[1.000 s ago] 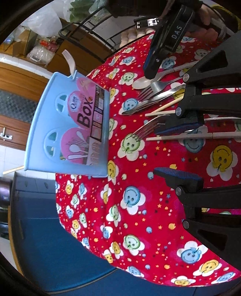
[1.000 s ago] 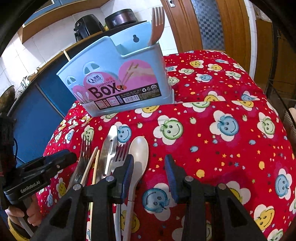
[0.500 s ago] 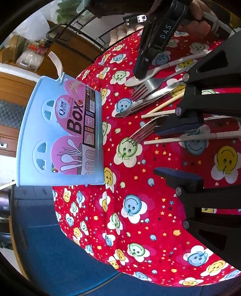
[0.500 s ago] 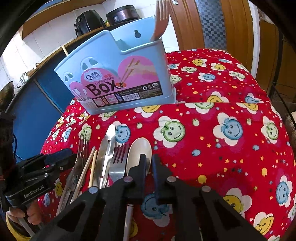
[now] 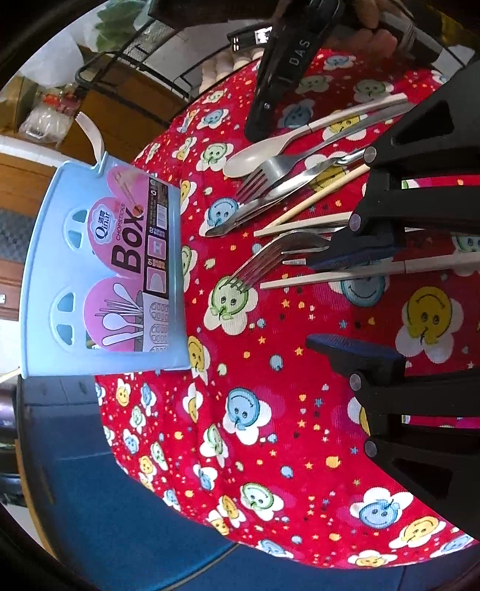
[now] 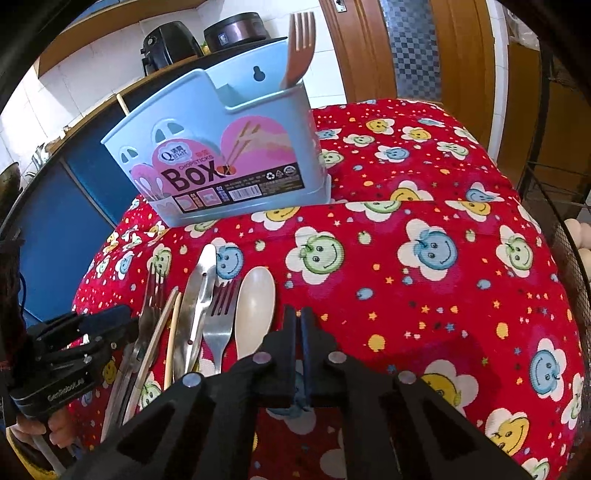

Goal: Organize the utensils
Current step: 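Grasp another wooden chopstick with the left tool while the right tool grasps a white plastic spoon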

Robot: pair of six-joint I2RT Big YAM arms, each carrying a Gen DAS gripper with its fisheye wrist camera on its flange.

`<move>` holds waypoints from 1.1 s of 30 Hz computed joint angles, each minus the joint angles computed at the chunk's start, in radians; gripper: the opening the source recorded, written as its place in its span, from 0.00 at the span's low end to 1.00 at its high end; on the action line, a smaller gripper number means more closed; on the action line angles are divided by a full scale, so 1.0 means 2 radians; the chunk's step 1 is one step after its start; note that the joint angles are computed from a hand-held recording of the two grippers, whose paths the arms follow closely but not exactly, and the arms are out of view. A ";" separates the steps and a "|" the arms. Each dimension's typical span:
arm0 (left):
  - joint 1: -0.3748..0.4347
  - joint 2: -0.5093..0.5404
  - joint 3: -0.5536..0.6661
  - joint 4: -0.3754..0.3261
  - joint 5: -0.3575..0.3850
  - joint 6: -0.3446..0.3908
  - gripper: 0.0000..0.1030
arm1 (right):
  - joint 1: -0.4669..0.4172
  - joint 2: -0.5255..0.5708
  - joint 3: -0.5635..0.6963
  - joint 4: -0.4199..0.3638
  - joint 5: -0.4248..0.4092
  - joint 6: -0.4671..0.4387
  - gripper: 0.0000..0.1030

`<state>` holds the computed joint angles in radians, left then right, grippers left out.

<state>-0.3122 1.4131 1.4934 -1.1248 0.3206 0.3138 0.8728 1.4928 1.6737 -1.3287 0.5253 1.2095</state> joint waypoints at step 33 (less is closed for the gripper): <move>0.029 0.040 0.049 -0.013 0.071 -0.028 0.03 | -0.037 0.009 0.010 0.045 -0.104 -0.059 0.20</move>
<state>-0.2533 1.4934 1.5913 -1.1510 0.4631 0.2582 0.7996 1.5100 1.6939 -1.2397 0.3163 1.0923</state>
